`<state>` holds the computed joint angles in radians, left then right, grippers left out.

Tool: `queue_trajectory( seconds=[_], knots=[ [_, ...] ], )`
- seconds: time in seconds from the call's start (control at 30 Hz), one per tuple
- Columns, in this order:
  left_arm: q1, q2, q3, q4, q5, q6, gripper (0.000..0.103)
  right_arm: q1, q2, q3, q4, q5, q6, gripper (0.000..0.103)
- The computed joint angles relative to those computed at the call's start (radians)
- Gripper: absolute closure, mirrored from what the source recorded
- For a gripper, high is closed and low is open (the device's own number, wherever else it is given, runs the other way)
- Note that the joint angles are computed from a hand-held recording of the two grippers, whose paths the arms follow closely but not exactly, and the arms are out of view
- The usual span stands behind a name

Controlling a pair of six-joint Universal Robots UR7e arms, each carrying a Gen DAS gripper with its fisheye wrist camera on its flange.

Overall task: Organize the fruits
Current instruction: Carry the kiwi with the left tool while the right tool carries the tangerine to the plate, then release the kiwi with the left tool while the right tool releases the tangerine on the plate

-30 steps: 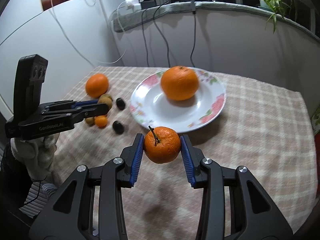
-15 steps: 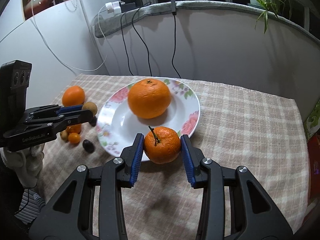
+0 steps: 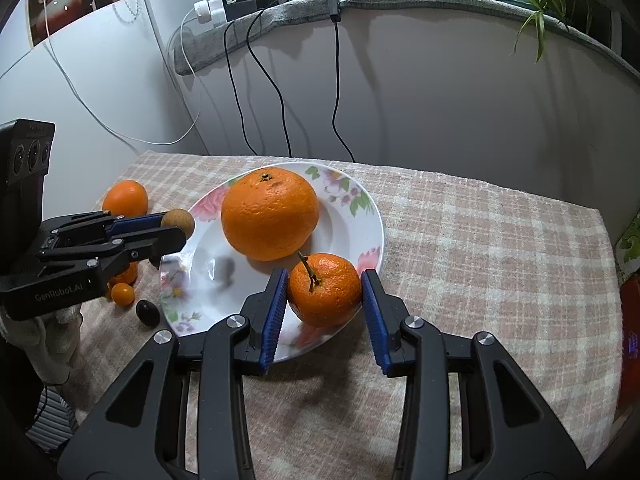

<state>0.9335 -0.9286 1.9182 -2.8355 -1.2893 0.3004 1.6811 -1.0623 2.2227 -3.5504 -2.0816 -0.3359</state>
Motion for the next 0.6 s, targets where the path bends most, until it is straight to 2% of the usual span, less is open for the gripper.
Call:
queue_trajectory(
  seconds=[0.6],
  knots=[
    [-0.003, 0.015, -0.008, 0.007, 0.009, -0.003, 0.078, -0.002, 0.013, -0.015, 0.004, 0.002, -0.025, 0.064]
  ],
)
